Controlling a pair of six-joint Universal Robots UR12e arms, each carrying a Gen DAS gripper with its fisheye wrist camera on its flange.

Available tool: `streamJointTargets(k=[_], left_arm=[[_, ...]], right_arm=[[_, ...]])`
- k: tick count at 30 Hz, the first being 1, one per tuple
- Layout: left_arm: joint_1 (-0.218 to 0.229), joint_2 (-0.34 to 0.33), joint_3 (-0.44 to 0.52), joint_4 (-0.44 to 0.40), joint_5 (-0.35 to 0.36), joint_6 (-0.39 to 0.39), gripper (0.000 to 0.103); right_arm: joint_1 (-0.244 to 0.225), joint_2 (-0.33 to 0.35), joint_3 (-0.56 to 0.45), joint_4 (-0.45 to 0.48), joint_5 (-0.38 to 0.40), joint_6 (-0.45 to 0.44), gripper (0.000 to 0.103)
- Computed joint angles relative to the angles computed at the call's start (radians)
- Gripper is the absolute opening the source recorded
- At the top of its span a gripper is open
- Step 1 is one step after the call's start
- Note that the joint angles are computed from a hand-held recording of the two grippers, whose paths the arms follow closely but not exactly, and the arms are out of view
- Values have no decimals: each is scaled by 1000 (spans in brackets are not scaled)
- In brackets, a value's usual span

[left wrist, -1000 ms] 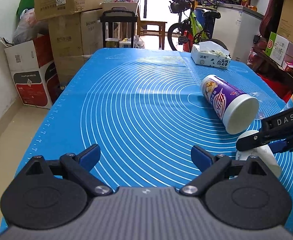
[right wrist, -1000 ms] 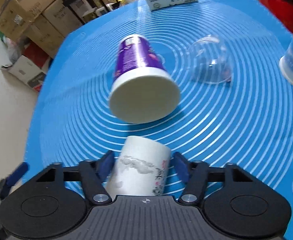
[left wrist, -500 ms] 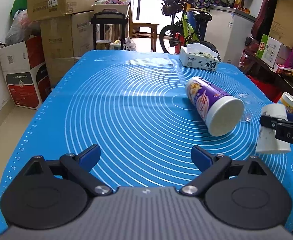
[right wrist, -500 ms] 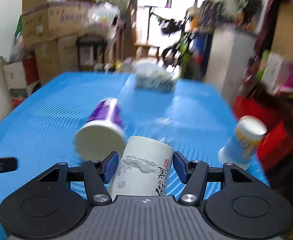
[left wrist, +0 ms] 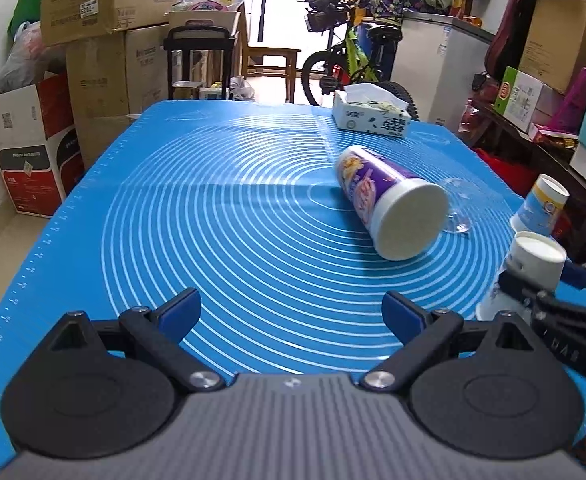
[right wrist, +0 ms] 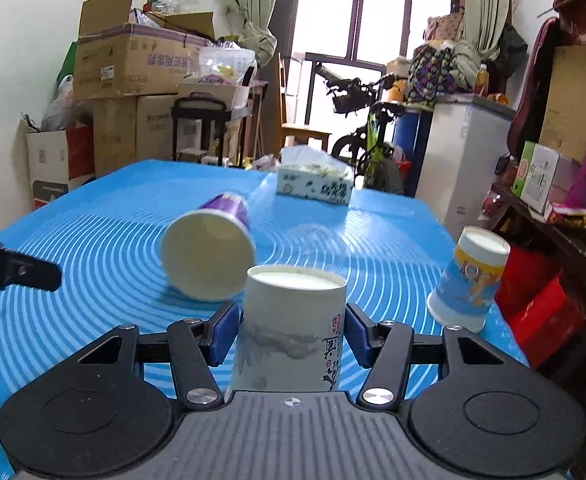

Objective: Flip cup upside down

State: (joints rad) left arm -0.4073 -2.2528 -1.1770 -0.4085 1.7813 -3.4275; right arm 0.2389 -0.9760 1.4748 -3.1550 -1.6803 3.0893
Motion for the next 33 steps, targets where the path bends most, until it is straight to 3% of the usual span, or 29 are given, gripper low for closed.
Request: streamJointTargets(k=[4,8,16,20,33], left_arm=[[-11,1,-6,13,-1,19,96],[-19,4,-21,48,-2,44,96],[-45,17,-45,94,34,64,96],[-58,33,-69,109,52,53,96],[-97,83,-151,156,97,63,96]], right_arm=[[-1,-13,18,21,2,23,53],[-7,-23,29,39,11,61,66],[-17,-79,94,23,45,113,101],[-26,-130,149,36,77,140,103],[-25,-236,290,-32,59,122,103]])
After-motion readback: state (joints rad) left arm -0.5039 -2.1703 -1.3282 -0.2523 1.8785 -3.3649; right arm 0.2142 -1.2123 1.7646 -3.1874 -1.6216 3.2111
